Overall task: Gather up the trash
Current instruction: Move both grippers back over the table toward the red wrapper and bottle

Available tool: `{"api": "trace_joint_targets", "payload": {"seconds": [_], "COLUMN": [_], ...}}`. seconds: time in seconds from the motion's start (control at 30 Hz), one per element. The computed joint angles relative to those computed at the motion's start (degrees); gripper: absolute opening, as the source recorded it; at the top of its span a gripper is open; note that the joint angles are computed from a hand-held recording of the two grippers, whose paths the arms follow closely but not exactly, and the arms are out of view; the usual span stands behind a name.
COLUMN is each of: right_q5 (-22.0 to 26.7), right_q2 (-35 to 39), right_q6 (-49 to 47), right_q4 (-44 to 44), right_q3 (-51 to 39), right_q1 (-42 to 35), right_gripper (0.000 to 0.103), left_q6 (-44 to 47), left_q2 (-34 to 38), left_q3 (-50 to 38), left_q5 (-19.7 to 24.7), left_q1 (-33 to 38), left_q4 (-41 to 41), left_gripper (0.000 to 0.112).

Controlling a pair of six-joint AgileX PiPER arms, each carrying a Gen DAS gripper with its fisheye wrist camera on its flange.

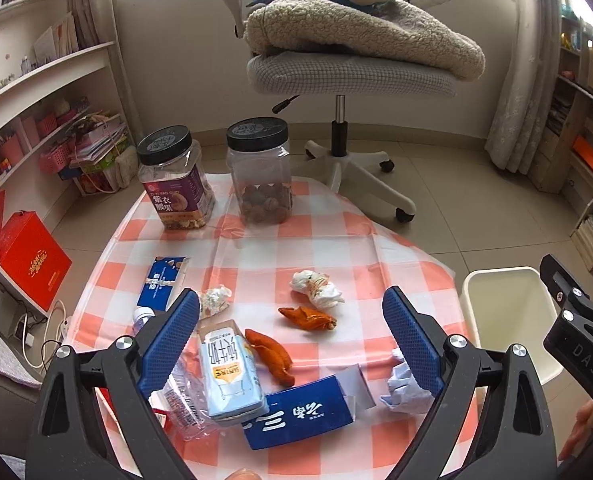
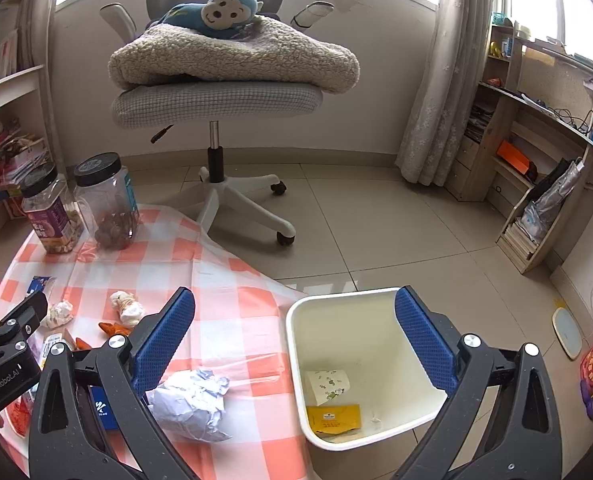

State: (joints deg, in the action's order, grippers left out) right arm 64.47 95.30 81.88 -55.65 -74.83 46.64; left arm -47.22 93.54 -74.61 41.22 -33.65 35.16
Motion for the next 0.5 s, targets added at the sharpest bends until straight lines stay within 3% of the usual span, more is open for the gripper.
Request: {"api": "trace_joint_targets", "payload": {"seconds": [0.3,0.5], "right_q5": [-1.8,-3.1], "right_q2": [8.9,14.2], "right_q6": [-5.9,-9.6], "right_q4": [3.0,5.7], "right_q3": [-11.0,-17.7], "right_q1": [2.8,4.3], "right_gripper": [0.096,0.096], "left_q6": [6.0,18.1], "left_q2": [-3.0,-1.7], "left_q3": [4.5,4.9], "left_q5": [1.4,4.3], "left_q1": [11.0,24.0], "left_q4": [-5.1,-20.3], "left_gripper": [0.09,0.09]}}
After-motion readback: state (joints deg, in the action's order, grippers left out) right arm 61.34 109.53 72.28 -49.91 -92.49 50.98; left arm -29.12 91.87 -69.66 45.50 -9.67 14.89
